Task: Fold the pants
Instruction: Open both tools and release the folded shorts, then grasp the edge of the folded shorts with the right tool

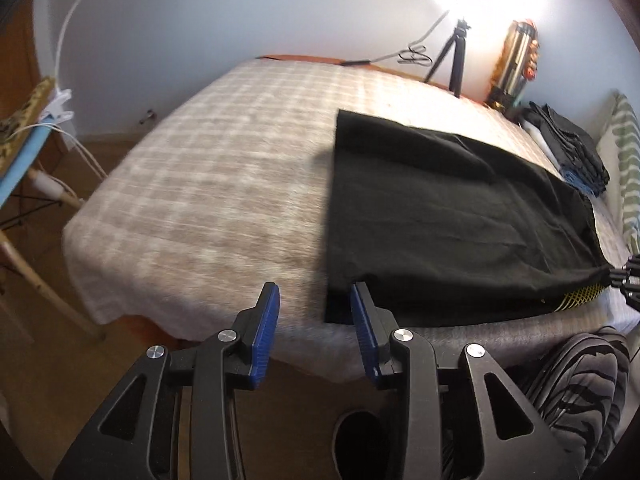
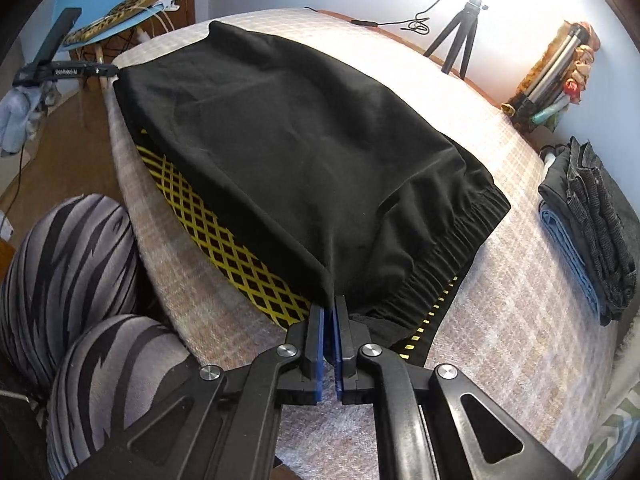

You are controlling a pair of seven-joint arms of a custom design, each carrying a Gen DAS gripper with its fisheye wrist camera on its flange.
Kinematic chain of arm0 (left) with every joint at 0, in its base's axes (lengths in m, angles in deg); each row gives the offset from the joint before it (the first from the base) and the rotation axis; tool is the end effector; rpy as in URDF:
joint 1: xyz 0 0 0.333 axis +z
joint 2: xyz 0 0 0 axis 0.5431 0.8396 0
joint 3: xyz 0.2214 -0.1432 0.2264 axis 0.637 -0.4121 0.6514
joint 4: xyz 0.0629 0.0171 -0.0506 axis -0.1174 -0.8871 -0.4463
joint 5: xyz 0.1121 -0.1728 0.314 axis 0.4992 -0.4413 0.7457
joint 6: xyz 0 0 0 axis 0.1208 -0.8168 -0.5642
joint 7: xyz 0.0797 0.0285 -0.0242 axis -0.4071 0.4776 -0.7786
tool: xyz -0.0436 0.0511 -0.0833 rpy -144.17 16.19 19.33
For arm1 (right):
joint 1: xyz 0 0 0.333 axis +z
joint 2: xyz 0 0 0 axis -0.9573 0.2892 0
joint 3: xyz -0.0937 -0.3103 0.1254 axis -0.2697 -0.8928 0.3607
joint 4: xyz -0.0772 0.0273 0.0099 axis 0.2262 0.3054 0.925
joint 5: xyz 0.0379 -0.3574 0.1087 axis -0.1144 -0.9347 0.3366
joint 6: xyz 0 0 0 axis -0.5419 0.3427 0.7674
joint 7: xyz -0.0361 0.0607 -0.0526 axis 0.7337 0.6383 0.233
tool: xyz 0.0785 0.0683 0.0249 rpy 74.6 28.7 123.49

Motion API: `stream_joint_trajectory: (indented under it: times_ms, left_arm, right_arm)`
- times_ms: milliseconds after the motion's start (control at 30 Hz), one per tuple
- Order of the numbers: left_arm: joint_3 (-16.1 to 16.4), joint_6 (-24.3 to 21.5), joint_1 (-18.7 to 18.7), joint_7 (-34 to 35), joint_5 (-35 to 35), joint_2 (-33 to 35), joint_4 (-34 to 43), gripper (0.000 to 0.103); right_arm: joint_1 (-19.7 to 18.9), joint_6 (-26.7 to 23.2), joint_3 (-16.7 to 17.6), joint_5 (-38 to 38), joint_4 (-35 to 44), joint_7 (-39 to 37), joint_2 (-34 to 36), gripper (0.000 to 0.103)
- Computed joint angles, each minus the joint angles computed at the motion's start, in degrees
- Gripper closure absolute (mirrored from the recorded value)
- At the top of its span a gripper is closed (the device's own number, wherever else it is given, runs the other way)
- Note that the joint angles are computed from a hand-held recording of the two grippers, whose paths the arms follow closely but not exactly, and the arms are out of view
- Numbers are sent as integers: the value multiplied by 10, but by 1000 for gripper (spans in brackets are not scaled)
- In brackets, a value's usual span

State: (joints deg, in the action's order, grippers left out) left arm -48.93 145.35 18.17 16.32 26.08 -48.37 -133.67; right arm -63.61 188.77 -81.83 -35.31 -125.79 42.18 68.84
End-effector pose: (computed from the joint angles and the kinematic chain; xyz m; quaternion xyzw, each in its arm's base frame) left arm 0.4872 -0.2738 0.4752 -0.7421 0.5894 -0.2355 0.2155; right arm 0.5561 0.1041 0.5198 -0.9026 0.3891 -0.1053 0.1510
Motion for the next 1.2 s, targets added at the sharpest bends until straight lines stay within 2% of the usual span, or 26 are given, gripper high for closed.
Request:
stream_joint_trajectory:
  times_ms: [167,200,233,300,367,433,533,600,733,767,800,833,933,1000,1067,1133,1200]
  left_arm:
    - [-3,-13,-3,17,24,8,37,67]
    - [-4,-13,-6,32,26,22,57,67]
    - [-3,-12,-9,43,24,34,73,67]
    - [-1,-10,-17,83,3,73,117,67]
    - [5,-15,-29,119,-12,102,147,67]
    - [10,-30,-44,158,-27,135,179,67]
    - [17,-32,-54,202,-73,160,191,67]
    - [26,-24,-63,204,-86,159,178,67]
    - [35,-15,-74,198,-82,136,148,67]
    - [35,-17,-77,196,-80,133,144,67]
    - [34,-21,-79,197,-77,127,136,67]
    - [33,-23,-79,199,-76,127,137,67]
    - [26,-28,-72,209,-101,116,127,67]
    - [27,-30,-70,200,-102,104,121,67]
    - [35,-28,-75,158,-68,91,116,67]
    - [37,-17,-71,129,-45,88,117,67]
    - [38,-27,-70,116,-20,95,132,67]
  right_arm:
    - [-4,-30,-2,16,15,-13,4,94]
    - [-6,-40,-4,25,20,-19,5,88]
    - [-9,-49,-5,38,26,-23,5,73]
    - [-17,-73,-12,91,44,-37,6,62]
    - [-26,-83,-16,137,58,-45,9,56]
    - [-36,-69,-21,179,75,-32,19,40]
    - [-53,-44,-26,227,112,20,54,40]
    - [-61,-23,-26,223,145,76,91,40]
    - [-81,-43,-16,205,250,184,193,41]
    - [-85,-51,-11,198,271,203,213,43]
    - [-89,-52,-6,193,277,213,221,50]
    - [-91,-63,-1,188,299,224,242,65]
    - [-84,-72,4,141,322,237,258,68]
    - [-76,-74,4,102,329,233,256,67]
    - [-63,-58,2,60,334,227,248,61]
    - [-69,-49,12,63,348,209,249,48]
    - [-76,-68,27,83,389,198,266,49]
